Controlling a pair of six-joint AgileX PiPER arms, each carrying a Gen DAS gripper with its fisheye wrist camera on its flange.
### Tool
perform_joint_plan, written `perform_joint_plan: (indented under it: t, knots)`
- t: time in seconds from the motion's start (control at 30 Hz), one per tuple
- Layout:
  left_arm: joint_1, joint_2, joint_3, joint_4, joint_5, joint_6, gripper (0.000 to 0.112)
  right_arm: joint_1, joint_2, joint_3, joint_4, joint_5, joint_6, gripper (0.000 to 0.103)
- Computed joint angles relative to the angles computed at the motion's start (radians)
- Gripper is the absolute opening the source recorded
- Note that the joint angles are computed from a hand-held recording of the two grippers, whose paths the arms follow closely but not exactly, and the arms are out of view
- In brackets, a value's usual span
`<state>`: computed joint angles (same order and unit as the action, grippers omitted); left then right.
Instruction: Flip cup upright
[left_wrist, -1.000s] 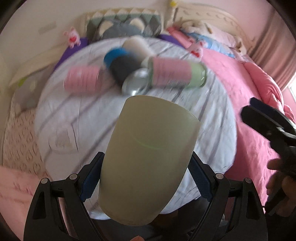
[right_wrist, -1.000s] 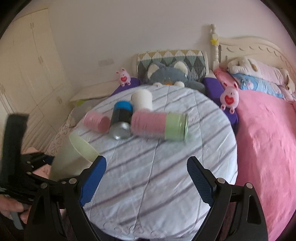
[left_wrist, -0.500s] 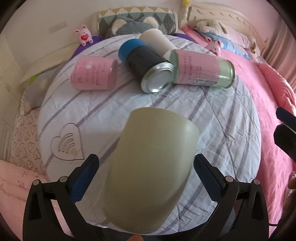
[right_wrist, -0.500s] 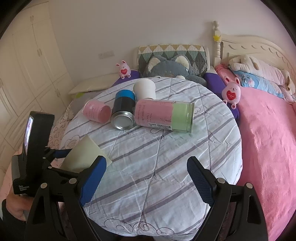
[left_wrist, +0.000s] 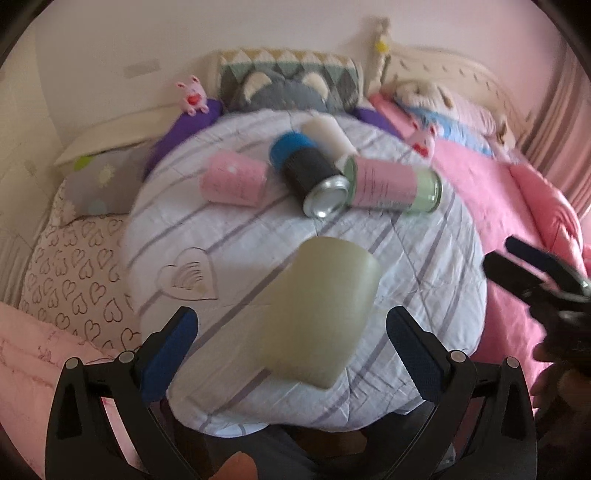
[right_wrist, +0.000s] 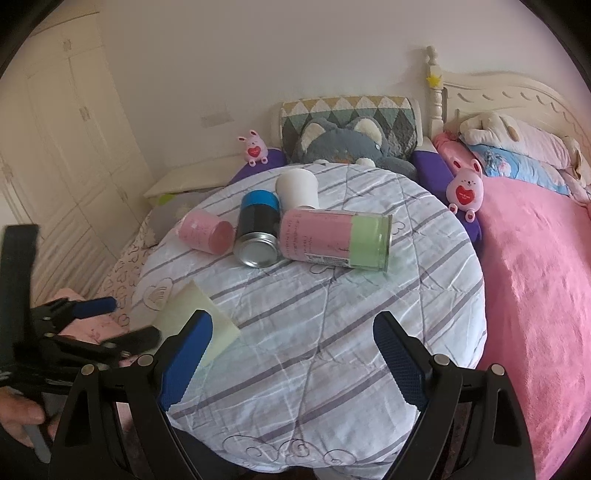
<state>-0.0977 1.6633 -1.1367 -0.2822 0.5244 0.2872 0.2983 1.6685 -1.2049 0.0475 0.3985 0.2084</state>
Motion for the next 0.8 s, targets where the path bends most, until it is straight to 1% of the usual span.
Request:
perform_joint_plan:
  t: [0.1,0.2,0.33,0.4,0.57,0.7,0.8]
  knots:
    - [0.005,-0.075,0.049,0.063,-0.015,-0.074,0.103,0.020,-0.006,0.004,0.008,0.002,0.006,0.090]
    - [0.002,-0.139,0.099,0.163,-0.037,-0.170,0.103,0.053,-0.003,0.001,-0.036,0.007,0.072,0.090]
    - [0.033,-0.184,0.137,0.187,-0.045,-0.183,0.103,0.107,-0.012,0.008,-0.135,0.014,0.204,0.090]
    - [0.054,-0.201,0.155,0.187,-0.047,-0.172,0.103,0.143,-0.013,0.004,-0.207,0.030,0.295,0.090]
    - [0.104,-0.235,0.196,0.152,-0.061,-0.092,0.103,0.214,-0.005,-0.018,-0.330,0.077,0.457,0.090]
    - [0.147,-0.257,0.220,0.099,-0.075,0.005,0.103,0.280,0.011,-0.052,-0.433,0.134,0.599,0.090]
    - [0.177,-0.258,0.225,0.062,-0.093,0.084,0.103,0.316,0.030,-0.081,-0.475,0.171,0.676,0.090]
